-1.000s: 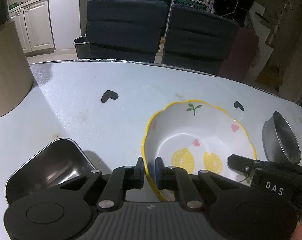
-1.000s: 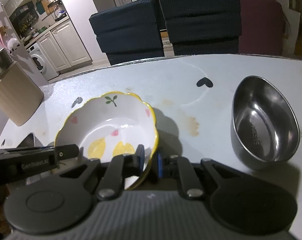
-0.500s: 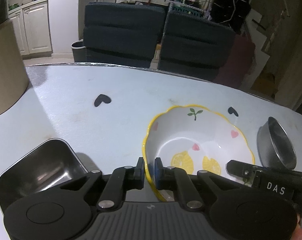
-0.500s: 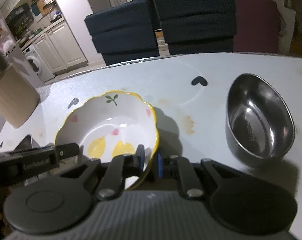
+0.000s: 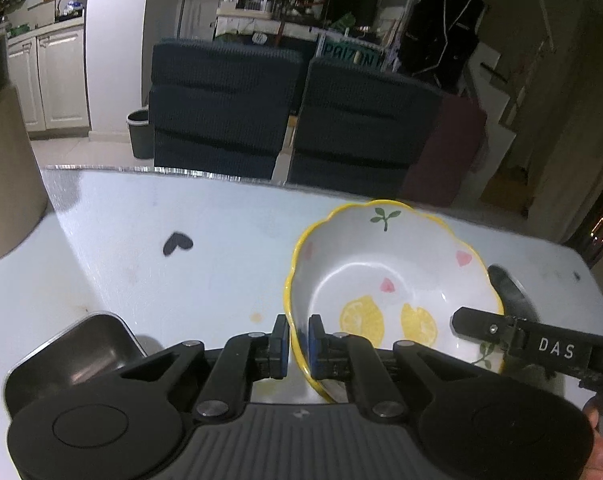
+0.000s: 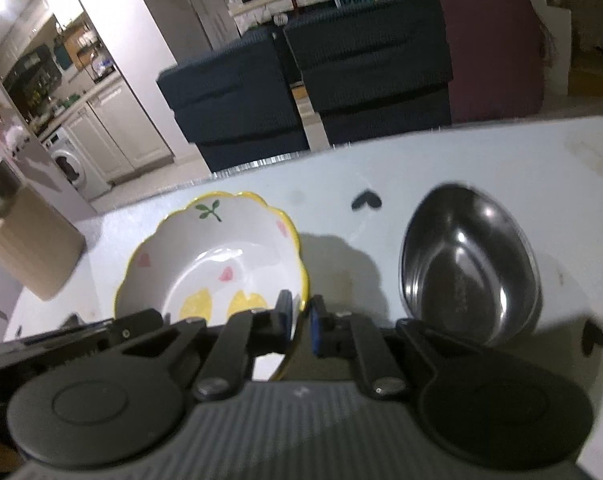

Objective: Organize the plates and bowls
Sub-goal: 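Lift the lemon-print bowl with both grippers and carry it over the cream bowl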

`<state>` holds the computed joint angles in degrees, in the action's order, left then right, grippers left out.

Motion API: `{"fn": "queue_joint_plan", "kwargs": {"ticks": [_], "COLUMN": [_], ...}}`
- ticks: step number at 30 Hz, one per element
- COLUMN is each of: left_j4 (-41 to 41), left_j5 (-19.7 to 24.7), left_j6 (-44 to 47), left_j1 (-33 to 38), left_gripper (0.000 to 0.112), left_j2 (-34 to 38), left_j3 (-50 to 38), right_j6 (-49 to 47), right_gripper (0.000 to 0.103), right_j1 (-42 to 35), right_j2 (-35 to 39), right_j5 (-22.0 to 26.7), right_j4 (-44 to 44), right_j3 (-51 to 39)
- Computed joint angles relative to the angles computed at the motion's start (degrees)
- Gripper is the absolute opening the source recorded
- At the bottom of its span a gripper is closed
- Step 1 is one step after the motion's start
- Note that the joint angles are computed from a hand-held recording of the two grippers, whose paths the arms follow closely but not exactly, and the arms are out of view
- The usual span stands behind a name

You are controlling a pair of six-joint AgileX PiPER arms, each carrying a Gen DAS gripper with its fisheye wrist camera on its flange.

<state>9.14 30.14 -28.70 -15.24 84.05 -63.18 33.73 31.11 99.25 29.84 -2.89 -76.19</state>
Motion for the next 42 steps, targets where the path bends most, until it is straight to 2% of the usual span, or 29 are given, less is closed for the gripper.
{"fn": "queue_joint_plan", "kwargs": {"ticks": [7,18,25,32,38,42], "left_j4": [1.8,6.0,9.0,15.8,26.6,30.3], "left_j5": [5.8,13.0,15.9,18.6,24.3,26.8], "left_j6": [-4.0,-12.0,-18.6,-29.3,-42.5,-48.8], "left_j1": [-2.5,-9.8,-17.2,-28.0,-42.2,-49.2], "left_gripper": [0.009,0.010,0.012,0.012,0.012,0.012], "left_j2": [-5.3,-14.0,-19.4,-25.0,-27.7,-29.1], "left_j3": [-2.2,-3.0,-2.5,-0.6,0.9,2.5], "right_j6": [-0.6,-7.0,-6.9,-10.0,-11.2,-10.0], "right_gripper": [0.009,0.008,0.008,0.008,0.008,0.008], "right_j1": [-0.8,-3.1,-3.9,-6.4,-8.5,-10.1], "right_j2": [-6.4,-17.8,-25.1,-34.0,-43.3,-49.1], "right_j5": [-1.7,0.8,3.4,6.7,9.9,11.4], "right_j4": [1.6,7.4,7.2,9.7,11.9,13.5], "right_j3": [4.4,7.9,11.6,15.8,20.9,24.4]}}
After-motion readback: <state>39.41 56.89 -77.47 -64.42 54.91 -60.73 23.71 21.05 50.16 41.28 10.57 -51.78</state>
